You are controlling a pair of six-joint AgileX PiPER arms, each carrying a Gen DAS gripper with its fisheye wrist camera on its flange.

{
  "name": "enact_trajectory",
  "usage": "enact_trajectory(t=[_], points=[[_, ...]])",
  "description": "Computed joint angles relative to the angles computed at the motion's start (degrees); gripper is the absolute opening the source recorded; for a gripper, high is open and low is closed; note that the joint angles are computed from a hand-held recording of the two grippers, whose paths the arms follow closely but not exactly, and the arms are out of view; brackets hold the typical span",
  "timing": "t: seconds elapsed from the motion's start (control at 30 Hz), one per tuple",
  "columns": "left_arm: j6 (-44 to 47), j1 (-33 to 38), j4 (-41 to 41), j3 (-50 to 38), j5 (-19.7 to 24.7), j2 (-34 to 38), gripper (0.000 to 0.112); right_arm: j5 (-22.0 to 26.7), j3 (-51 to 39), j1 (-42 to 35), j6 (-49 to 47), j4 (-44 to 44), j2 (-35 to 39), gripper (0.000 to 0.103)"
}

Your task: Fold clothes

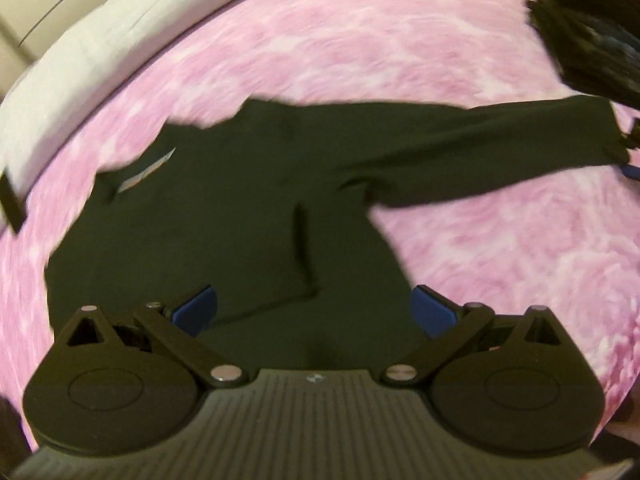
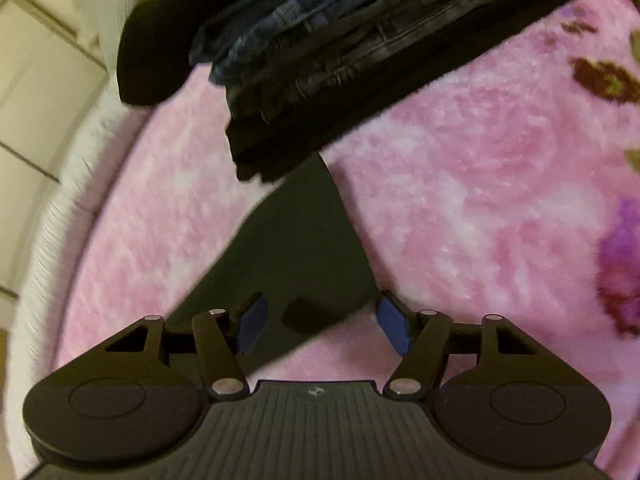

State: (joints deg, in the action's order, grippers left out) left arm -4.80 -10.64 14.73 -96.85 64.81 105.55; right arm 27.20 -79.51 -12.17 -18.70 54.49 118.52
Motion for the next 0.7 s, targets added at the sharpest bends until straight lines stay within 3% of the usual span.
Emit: enact_trajectory(t=[0.07, 0.1, 0.17, 0.3, 0.47, 0.6, 0.7], points=[[0.96, -1.11, 0.23, -3.76, 1.03, 2.41, 0.102, -0.62, 1.49, -0.58, -2.67, 4.68, -0.26, 0.054], [1.13, -1.48, 0.29, -5.47, 1.52, 3.49, 0.102, -0.17, 1.48, -0.90, -2.05, 4.27, -0.24, 0.034], [0.90, -1.96, 0.42, -8.25, 2.41, 5.23, 0.102, 1.87, -0.20, -1.52, 0.33, 1.30, -0.04, 0.013], [-0.59, -1.92, 1.56, -9.86, 3.20, 5.68, 0.102, 7.51, -6.29, -2.24, 5.67, -6.62, 0.70, 0.008], [-4.18, 1.04, 1.93, -1.62, 0.32, -2.09, 0.102, 13.07, -22.02, 5.60, 18.94, -29.06, 1.34, 0.008], [-2.52, 8.33, -0.35, 10.43, -3.98, -12.82, 0.102, 10.98, -29.73, 18.08, 21.25, -38.11, 0.68, 0.008], [4.73, 19.10, -4.95, 18.99, -6.74, -21.00, 0.102, 6.93, -37.11, 31.14, 19.80, -44.83, 2.24, 0.008]])
